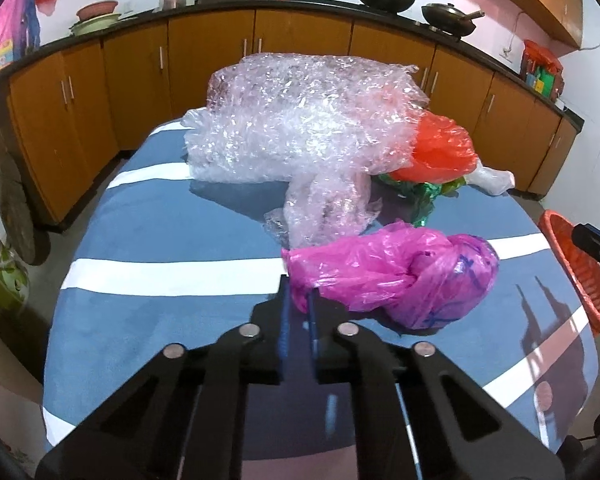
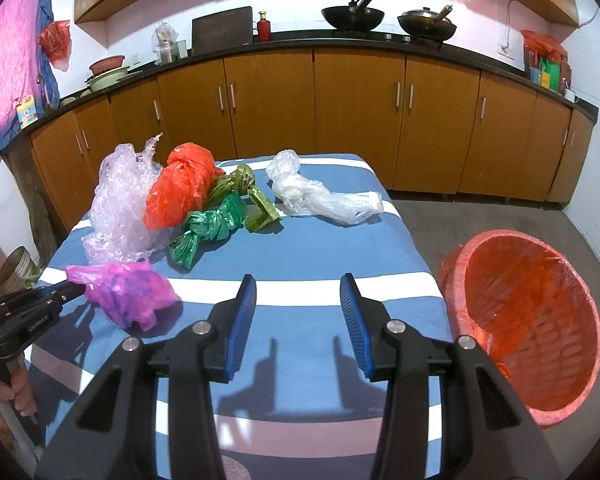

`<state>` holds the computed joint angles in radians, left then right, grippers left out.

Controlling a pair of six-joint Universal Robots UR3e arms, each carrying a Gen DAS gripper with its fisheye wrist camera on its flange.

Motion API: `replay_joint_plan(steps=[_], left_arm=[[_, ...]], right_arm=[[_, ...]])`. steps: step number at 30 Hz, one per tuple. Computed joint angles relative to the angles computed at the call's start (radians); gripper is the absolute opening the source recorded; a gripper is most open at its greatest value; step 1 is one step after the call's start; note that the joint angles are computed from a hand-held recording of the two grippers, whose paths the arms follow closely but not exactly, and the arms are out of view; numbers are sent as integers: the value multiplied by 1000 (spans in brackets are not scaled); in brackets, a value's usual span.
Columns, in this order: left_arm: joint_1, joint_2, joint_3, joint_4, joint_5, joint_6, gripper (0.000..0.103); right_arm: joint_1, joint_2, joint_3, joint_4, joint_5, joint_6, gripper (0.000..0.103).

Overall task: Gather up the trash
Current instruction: 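Move both tools back over the table toward the remaining bags, then grasp the pink bag with the left tool while the right tool grasps the white bag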

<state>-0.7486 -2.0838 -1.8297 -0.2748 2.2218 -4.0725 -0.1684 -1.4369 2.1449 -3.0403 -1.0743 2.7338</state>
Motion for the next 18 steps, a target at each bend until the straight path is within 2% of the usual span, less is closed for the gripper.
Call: replay_joint_plan(steps=[6, 11, 18], left_arm=[[3, 54, -74, 14, 28, -32, 3], [-9, 132, -150, -12, 92, -60, 3], [18, 222, -238, -26, 148, -100, 3]], right_arm=[[0, 3, -3, -3, -2, 5, 44], [1, 9, -11, -7, -3, 5, 44], [19, 86, -96, -17, -24, 47, 44]])
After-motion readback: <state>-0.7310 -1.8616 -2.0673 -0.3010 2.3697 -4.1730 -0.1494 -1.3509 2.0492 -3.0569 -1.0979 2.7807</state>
